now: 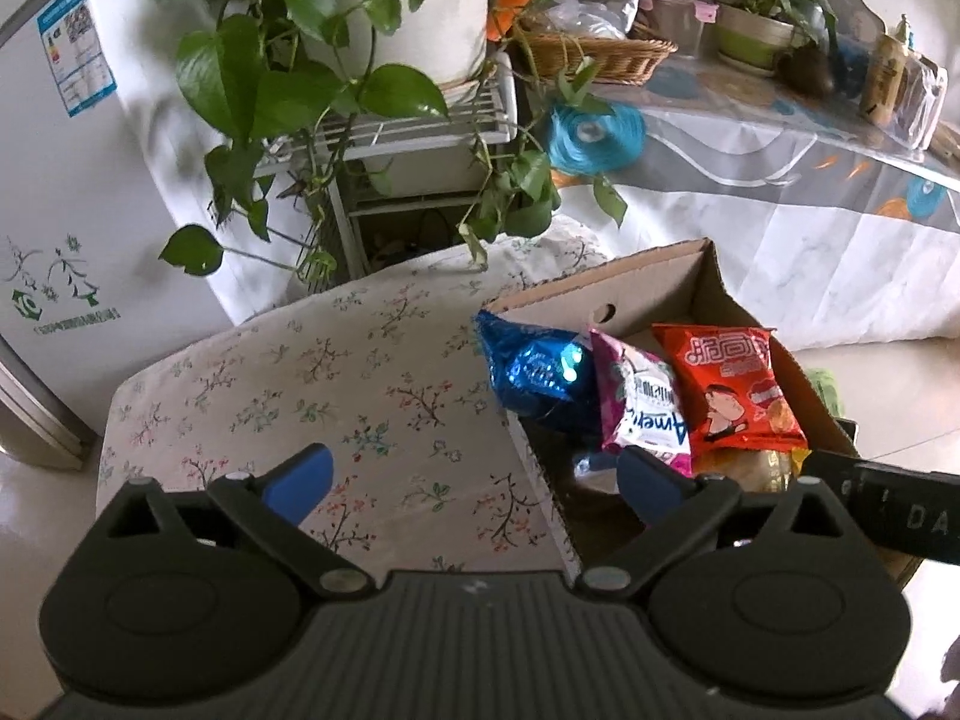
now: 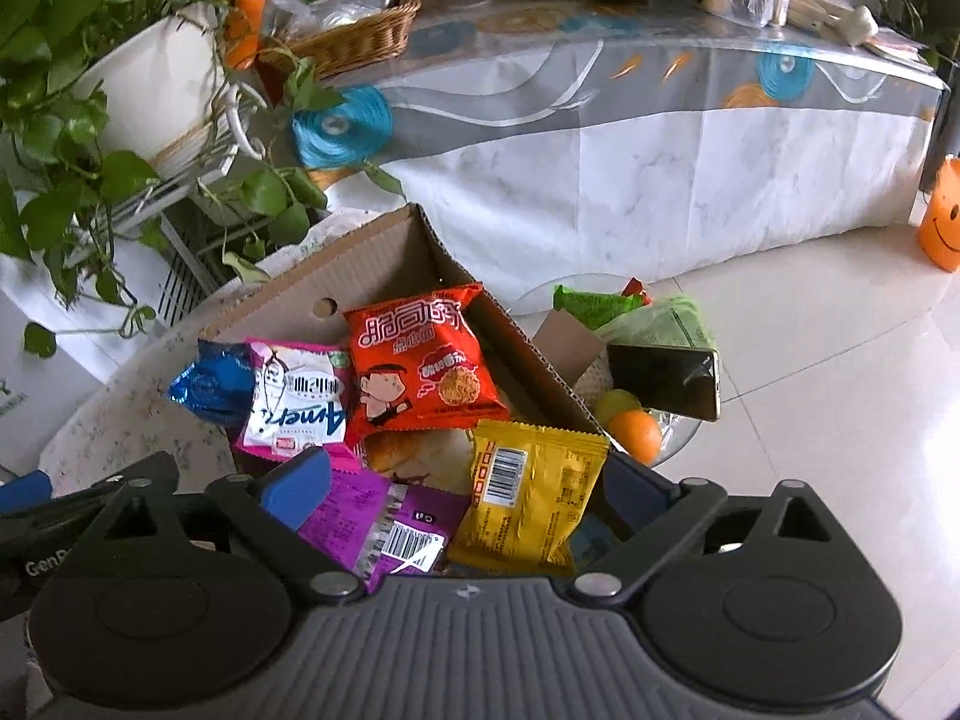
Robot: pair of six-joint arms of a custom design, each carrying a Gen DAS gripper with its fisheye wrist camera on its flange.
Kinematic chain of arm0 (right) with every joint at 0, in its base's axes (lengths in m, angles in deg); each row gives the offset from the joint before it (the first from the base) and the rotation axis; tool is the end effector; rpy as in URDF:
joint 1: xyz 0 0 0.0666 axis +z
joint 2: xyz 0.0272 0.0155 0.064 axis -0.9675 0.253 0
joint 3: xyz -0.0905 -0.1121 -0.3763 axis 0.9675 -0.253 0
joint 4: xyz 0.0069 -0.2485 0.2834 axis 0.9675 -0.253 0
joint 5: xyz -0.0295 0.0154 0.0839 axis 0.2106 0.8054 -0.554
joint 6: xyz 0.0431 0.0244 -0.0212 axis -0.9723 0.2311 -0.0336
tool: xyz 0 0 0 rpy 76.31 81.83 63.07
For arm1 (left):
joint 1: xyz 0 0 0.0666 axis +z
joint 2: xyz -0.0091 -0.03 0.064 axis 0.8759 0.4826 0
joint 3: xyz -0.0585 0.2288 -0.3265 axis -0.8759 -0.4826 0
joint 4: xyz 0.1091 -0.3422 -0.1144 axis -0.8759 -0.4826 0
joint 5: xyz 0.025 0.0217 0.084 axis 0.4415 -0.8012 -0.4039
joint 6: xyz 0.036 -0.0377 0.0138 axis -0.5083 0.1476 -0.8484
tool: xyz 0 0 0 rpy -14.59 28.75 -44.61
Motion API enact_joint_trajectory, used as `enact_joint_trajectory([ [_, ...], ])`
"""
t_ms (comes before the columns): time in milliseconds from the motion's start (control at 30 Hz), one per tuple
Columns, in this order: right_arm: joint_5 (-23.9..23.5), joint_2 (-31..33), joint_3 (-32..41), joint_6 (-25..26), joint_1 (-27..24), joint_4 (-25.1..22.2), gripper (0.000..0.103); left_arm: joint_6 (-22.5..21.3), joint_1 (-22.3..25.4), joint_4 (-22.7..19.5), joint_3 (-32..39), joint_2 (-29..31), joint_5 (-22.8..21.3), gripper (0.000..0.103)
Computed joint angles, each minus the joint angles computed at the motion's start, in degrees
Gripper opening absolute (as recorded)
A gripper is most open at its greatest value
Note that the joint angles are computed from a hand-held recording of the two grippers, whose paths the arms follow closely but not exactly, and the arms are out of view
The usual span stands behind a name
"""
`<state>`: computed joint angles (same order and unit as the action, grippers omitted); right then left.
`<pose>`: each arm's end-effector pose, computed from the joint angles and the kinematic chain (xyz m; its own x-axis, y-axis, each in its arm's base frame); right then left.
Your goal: Organize snacks
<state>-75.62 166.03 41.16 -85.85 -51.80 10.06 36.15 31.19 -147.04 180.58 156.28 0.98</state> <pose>0.4470 0.1864 0.4685 -0.7968 0.3015 -0.5237 0.2446 0.9534 0.1767 0.4627 -0.2525 0.4726 -0.7806 0.0717 -0.6209 0.0228 0.9960 0.0864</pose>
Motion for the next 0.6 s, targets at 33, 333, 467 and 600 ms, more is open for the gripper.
enact_joint_trajectory([
  [33,0.1,0.3,0.2,0.5,0.2,-0.2,0.100,0.1,0.1,0.0,-0.2,-0.1,0.5,0.101],
  [333,1.9,1.8,1.9,1.3,1.6,-2.2,0.101,2.0,1.6,-0.8,-1.4,-0.2,4.1,0.101],
  [467,2.4,2.1,2.3,1.5,2.0,-2.6,0.101,2.9,2.3,-0.7,-2.0,-0.3,6.1,0.101],
  [600,2.3,2.5,2.6,1.5,2.1,-3.4,0.102,3.1,2.4,-0.8,-2.1,-0.3,5.6,0.101],
])
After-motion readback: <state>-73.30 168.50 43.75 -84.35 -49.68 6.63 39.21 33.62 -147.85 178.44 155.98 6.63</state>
